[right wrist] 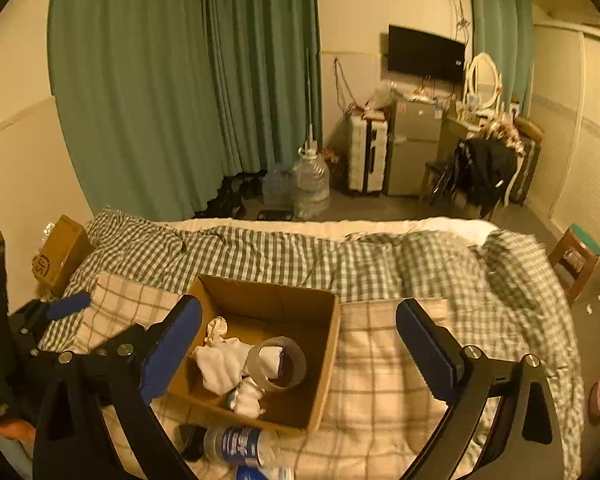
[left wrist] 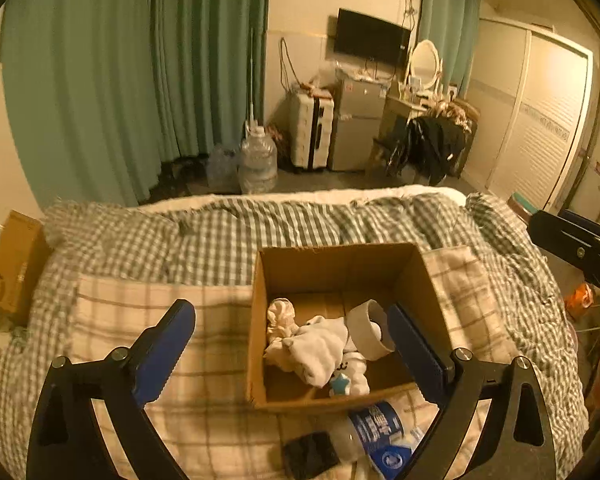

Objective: Organize objects
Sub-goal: 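Open both tools to drop the glove and tape roll into the box, then grasp the blue tissue pack with the right tool while the left tool grasps the black cap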

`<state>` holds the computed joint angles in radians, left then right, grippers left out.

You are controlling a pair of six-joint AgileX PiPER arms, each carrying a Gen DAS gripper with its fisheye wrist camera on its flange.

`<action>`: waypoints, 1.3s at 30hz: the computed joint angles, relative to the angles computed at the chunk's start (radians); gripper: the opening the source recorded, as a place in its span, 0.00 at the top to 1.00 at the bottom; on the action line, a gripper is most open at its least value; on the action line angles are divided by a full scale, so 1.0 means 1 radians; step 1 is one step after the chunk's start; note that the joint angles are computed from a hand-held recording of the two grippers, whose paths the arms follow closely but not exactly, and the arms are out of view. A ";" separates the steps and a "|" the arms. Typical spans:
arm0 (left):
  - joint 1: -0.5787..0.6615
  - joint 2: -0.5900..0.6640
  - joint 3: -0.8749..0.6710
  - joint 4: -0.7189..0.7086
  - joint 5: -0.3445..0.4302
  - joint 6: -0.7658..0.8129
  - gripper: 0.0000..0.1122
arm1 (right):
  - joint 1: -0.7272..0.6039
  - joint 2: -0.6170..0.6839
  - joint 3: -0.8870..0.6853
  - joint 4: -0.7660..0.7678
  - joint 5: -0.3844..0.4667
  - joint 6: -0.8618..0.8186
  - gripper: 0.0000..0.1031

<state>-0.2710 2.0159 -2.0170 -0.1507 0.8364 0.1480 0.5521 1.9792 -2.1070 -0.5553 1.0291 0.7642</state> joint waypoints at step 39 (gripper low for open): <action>0.060 -0.303 0.898 -0.005 -0.416 0.039 0.08 | 0.185 -0.037 0.569 -0.009 -0.130 0.300 0.01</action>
